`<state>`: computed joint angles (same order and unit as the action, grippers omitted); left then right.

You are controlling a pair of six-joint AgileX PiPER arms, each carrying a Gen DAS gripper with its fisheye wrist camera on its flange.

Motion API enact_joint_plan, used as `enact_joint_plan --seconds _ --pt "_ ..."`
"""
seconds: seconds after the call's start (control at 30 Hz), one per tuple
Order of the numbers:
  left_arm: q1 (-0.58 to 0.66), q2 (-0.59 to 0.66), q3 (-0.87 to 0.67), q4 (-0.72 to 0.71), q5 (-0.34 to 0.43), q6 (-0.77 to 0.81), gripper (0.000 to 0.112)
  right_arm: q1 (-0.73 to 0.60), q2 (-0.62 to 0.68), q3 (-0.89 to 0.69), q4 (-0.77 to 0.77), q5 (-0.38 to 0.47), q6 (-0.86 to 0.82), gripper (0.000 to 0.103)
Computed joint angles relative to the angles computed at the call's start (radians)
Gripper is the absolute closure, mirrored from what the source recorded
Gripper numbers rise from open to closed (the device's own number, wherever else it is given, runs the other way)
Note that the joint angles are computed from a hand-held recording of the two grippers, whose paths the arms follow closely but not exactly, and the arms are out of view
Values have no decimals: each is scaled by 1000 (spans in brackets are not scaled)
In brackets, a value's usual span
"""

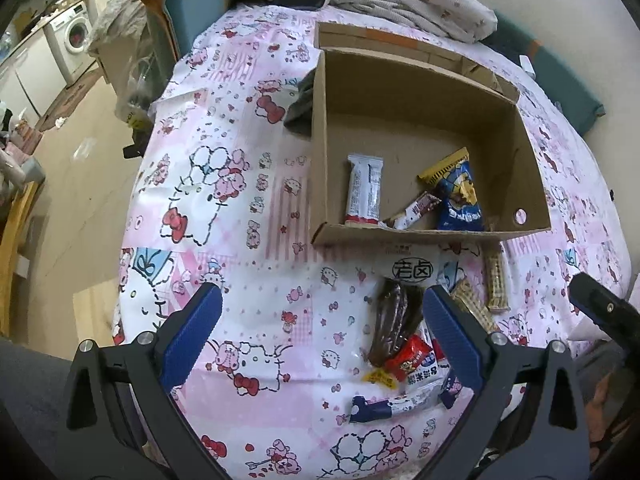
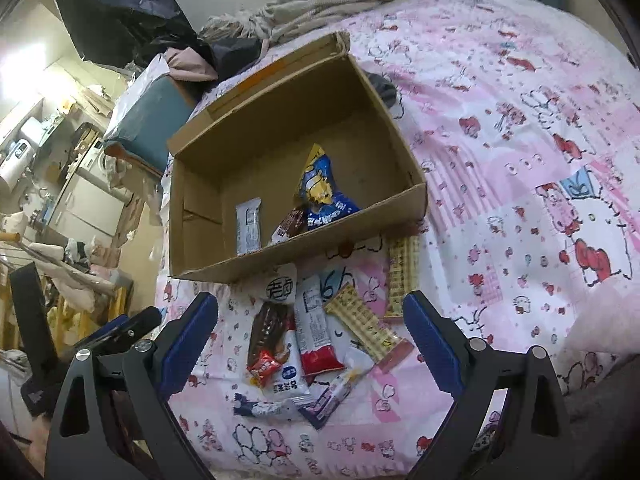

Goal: Organize snacks
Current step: 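Move both grippers back toward the remaining snack pile, then grasp the red candy with the left gripper while the right grasps a white-and-blue bar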

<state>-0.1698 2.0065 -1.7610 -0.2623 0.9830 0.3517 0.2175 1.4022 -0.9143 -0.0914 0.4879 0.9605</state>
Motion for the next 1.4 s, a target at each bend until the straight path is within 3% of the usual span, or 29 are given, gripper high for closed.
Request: enact_joint_plan --seconds 0.13,0.23,0.43,0.6,0.67,0.7,0.8,0.97,1.03,1.17,1.2,1.4 --pt "10 2 4 1 -10 -19 13 16 -3 -11 -53 39 32 7" --pt "10 32 -28 20 30 -55 13 25 7 -21 -97 81 79 7" --pt "-6 85 -45 13 127 -56 14 5 16 -26 -47 64 13 7" --pt "-64 121 -28 2 162 -9 44 -11 23 -18 23 46 -33 7" --pt "-112 146 -37 29 210 52 50 -22 21 -9 50 40 -51 7" --pt "-129 140 -17 36 203 86 59 -36 20 -3 96 33 -91 7" --pt "-172 105 57 55 147 150 61 -72 21 21 261 7 -242 7" --pt "-211 113 72 101 108 146 63 -59 27 15 252 14 -236 7" --pt "-221 129 53 114 116 141 76 -58 28 15 248 19 -233 7" --pt "-236 131 54 125 102 148 81 -66 46 12 261 28 -240 7" --pt "-240 135 48 121 107 153 94 -68 52 10 267 29 -242 7" --pt "-222 160 -27 80 205 133 97 -57 64 -3 263 36 -246 7"
